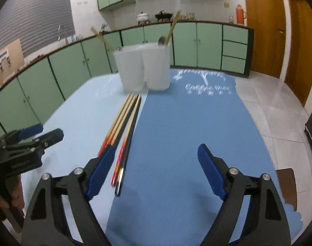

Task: Organize utensils
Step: 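Withdraw both open tools from the holder back over the chopsticks, then grasp the black gold-banded chopstick with the right tool and pull it out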

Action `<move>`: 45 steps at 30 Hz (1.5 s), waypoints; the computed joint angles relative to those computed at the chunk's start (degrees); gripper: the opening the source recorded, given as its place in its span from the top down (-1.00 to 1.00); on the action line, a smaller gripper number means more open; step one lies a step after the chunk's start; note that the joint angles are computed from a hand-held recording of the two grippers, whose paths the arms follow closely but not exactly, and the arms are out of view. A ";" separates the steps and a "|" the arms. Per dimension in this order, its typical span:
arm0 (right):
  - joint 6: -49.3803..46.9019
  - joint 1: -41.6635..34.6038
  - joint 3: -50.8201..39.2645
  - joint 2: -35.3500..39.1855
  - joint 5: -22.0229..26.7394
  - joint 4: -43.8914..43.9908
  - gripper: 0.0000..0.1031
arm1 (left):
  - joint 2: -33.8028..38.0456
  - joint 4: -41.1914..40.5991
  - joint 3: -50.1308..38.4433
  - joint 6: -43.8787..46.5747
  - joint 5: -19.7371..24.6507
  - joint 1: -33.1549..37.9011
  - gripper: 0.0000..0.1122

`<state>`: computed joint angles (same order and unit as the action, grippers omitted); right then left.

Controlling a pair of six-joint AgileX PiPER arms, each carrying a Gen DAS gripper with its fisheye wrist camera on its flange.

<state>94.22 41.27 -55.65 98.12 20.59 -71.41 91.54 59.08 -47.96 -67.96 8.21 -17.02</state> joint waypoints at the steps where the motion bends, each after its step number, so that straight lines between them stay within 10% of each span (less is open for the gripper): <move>1: -1.66 0.33 0.03 0.50 -0.45 1.65 -0.41 | 0.14 -0.02 0.45 0.01 0.04 -0.02 -0.50; 29: -7.73 5.56 -0.31 4.73 0.04 6.17 0.87 | 2.18 -7.12 1.77 5.33 0.04 -0.79 -0.50; 45: -3.00 0.88 1.73 3.23 0.79 4.56 0.89 | 5.55 -15.52 -0.46 13.14 -0.21 -4.42 -0.50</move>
<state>91.21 42.15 -53.92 101.35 21.38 -66.84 97.09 43.56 -48.43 -54.82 8.00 -21.44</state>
